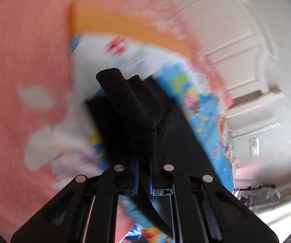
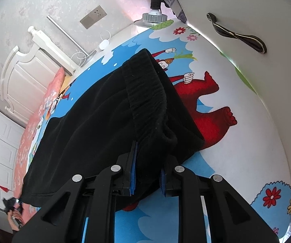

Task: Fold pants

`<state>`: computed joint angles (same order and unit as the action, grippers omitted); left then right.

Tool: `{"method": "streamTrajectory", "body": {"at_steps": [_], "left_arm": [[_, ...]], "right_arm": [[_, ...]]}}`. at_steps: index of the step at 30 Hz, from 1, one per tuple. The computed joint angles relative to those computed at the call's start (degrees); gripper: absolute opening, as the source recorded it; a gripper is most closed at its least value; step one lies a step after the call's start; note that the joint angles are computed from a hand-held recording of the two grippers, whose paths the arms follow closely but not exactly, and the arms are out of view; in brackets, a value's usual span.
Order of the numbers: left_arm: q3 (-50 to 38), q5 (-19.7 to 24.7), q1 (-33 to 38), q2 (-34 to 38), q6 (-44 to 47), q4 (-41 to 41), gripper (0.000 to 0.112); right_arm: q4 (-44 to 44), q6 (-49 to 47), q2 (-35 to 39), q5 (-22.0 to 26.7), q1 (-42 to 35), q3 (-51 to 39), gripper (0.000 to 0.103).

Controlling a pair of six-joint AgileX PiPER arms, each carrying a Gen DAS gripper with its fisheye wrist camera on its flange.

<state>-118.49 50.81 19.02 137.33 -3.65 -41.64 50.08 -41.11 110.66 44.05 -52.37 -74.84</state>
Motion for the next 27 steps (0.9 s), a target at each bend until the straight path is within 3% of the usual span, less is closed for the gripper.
{"method": "streamTrajectory", "body": {"at_steps": [4,8,9,12,17,22,27], "left_arm": [[2.3,-2.2,-0.7,-2.1,2.6,-0.4,0.007],[12.5,-8.5,-1.2,-10.3,6.3,-1.6,0.007],[12.5,-8.4,-1.1,-9.9,5.7,-1.3,0.007],[4.8,-2.2,-0.1,-2.5,2.3,1.0,0.007],[9.1,-6.7,-1.2,-6.7,8.2,-0.7,0.007],[7.3,-3.1,-0.3,-3.1,3.3,1.8,0.009],[10.0,-5.7,-1.3,-6.0,4.5,3.4,0.01]], "right_arm": [[-1.3,0.6,0.2,0.4,0.3,-0.8,0.02],[-0.6,0.2,-0.4,-0.7,0.4,0.3,0.02],[-0.2,-0.2,-0.5,-1.2,0.6,0.7,0.02],[-1.2,0.1,-0.6,-0.9,0.8,0.4,0.02],[-0.9,0.1,0.3,1.1,-0.1,-0.8,0.02],[-0.5,-0.2,0.2,0.5,0.0,-0.5,0.02],[-2.5,1.5,0.1,0.4,0.5,-1.2,0.021]]}}
